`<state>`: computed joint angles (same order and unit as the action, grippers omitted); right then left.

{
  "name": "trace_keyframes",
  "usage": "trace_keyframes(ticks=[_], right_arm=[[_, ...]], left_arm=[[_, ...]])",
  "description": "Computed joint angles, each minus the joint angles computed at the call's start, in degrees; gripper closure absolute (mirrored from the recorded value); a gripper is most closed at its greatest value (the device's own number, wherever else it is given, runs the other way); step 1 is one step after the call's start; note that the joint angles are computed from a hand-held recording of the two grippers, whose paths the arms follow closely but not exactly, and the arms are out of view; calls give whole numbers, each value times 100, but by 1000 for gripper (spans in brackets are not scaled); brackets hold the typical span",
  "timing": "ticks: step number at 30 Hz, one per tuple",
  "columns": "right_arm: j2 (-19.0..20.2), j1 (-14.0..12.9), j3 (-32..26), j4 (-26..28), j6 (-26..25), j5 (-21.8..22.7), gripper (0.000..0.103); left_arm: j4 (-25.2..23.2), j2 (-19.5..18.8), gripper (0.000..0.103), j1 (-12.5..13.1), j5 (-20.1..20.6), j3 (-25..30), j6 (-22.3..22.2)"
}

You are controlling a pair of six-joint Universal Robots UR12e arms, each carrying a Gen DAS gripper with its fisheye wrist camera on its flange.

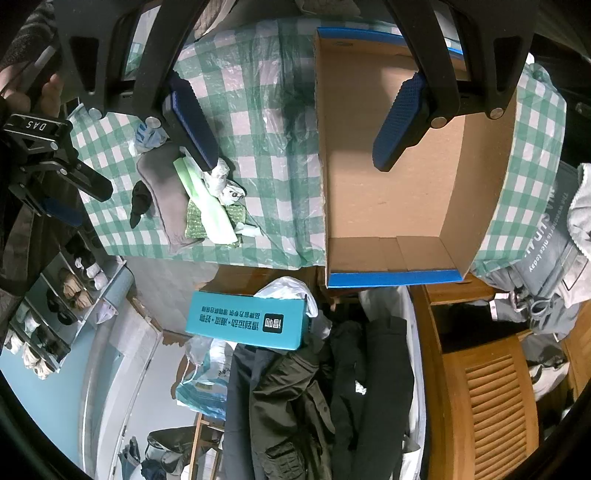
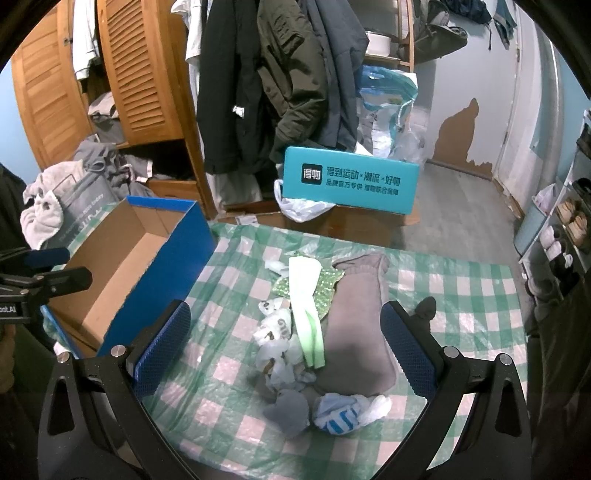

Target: Organize soft objects

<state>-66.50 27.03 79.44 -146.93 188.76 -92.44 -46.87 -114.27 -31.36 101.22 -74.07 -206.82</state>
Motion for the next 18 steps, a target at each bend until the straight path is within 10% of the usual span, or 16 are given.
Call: trace_keyframes(ticks=[18], right_arm=[[4,-2,1,9,-3,4,2]], left_arm=[[-20,-10,16,0,-14,21,-5]])
